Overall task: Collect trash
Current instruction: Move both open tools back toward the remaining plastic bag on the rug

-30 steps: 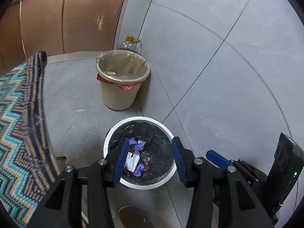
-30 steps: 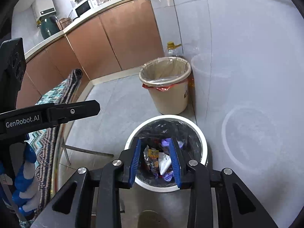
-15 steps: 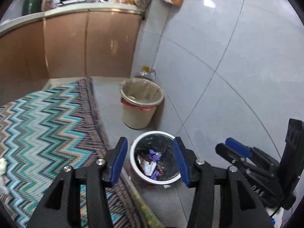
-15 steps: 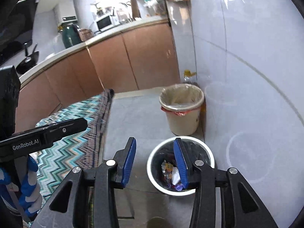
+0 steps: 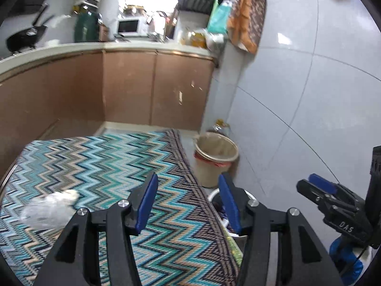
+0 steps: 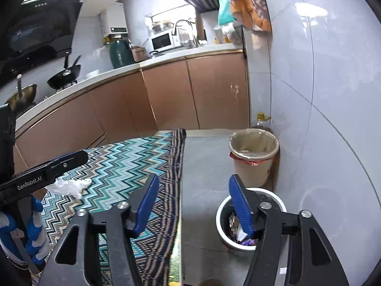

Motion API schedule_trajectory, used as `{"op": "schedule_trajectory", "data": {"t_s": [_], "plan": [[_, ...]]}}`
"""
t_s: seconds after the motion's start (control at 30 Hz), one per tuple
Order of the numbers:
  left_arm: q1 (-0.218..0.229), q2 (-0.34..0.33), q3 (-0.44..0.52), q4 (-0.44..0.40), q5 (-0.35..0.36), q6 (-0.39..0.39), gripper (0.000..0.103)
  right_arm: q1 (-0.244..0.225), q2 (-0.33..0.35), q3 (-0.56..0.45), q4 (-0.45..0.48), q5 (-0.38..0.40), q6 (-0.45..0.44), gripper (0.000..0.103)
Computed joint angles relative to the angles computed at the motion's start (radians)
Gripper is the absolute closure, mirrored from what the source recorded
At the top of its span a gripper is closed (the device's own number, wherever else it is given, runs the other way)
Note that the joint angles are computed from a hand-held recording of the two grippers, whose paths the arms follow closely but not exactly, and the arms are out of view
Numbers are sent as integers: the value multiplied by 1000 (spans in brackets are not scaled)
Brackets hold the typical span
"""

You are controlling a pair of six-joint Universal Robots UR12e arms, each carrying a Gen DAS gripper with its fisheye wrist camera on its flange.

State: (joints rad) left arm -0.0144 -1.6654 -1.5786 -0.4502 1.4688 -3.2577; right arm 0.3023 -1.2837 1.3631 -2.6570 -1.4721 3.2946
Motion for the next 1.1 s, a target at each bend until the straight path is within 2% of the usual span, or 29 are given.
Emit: {"op": "schedule_trajectory", "data": {"t_s": [0.07, 0.13, 0.4, 0.83, 1.1], "plan": [[1, 22, -26, 30, 39, -2, 46, 11, -7, 4, -11, -14, -6, 29], [2, 38, -45, 56, 68, -2, 46, 23, -14, 7, -23, -35, -18, 16], [11, 82, -102, 112, 156, 5, 45, 51, -26, 4, -35, -72, -38, 1], [47, 102, -149, 169, 256, 22, 41, 82, -1, -34, 1, -95, -90, 0], [83, 87, -159, 153, 293, 9, 41, 98, 25, -65, 43, -99, -116, 0]]}}
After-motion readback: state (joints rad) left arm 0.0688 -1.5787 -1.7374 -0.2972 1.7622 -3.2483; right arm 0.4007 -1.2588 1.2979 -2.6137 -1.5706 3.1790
